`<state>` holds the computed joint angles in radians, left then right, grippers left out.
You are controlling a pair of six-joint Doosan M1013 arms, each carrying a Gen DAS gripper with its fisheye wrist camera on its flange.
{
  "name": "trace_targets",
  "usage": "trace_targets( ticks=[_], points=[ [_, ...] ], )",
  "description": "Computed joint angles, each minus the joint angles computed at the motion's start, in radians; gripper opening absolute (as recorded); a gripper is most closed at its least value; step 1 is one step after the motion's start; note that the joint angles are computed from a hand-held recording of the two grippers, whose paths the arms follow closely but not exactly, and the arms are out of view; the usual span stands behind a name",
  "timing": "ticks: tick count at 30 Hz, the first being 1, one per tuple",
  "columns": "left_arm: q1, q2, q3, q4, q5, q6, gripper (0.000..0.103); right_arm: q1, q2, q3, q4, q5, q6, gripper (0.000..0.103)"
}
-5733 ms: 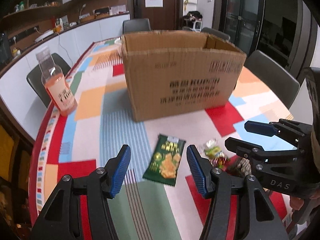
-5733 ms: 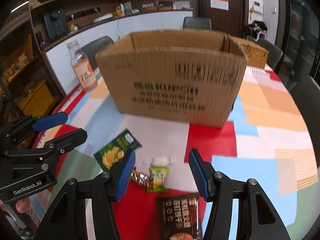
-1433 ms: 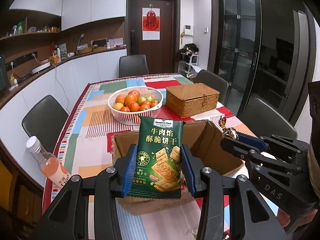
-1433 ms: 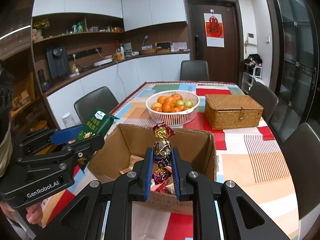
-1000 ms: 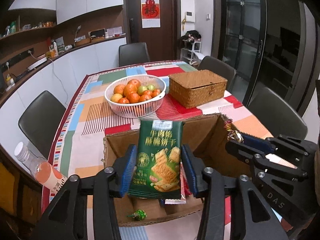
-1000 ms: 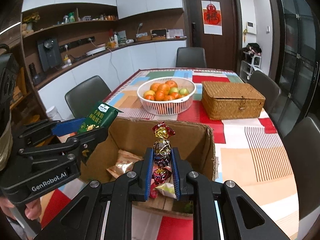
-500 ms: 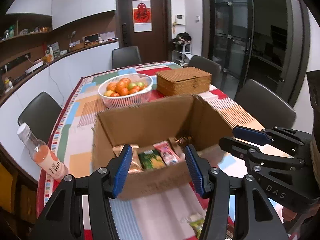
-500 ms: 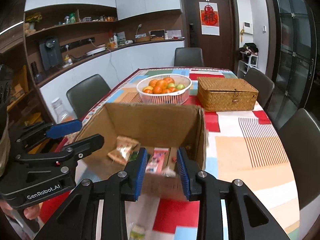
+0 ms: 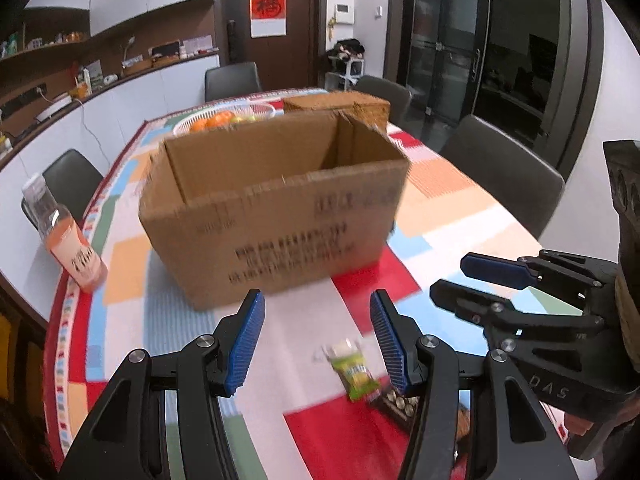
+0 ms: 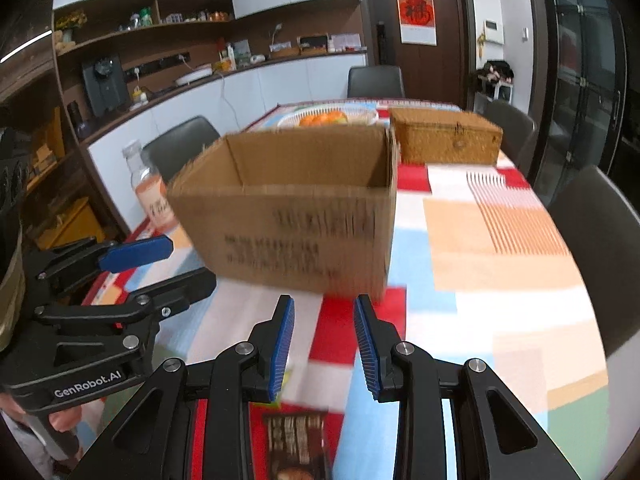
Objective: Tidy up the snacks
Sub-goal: 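Move both open tools back to the remaining snacks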
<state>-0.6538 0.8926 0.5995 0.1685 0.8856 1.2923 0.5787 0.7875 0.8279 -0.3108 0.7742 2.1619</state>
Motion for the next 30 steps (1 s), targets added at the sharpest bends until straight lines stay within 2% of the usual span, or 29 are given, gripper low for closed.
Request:
trace_targets(
  ticks=[1, 6, 9, 14, 23, 30],
  points=[
    [-0.001, -0.007, 0.016, -0.005, -0.004, 0.006, 0.054, 0.003, -0.006, 0.016, 0.006, 0.0, 0.003, 0.04],
    [-0.007, -0.047, 0.113, -0.019, -0.019, 0.007, 0.054, 0.012, -0.019, 0.059, 0.058, 0.025, -0.02, 0.042],
    [-0.011, -0.064, 0.157, -0.012, -0.022, -0.008, 0.054, 0.018, -0.022, 0.076, 0.081, 0.045, -0.029, 0.049],
    [-0.01, -0.086, 0.215, -0.024, -0.025, -0.012, 0.054, 0.026, -0.012, 0.079, 0.142, 0.099, -0.077, 0.055],
    [-0.007, -0.09, 0.248, -0.045, -0.002, -0.019, 0.054, 0.038, 0.011, 0.069, 0.163, 0.18, -0.103, 0.056],
    [-0.003, -0.082, 0.248, -0.067, 0.016, -0.022, 0.054, 0.05, 0.033, 0.041, 0.081, 0.238, -0.079, 0.056]
  ],
)
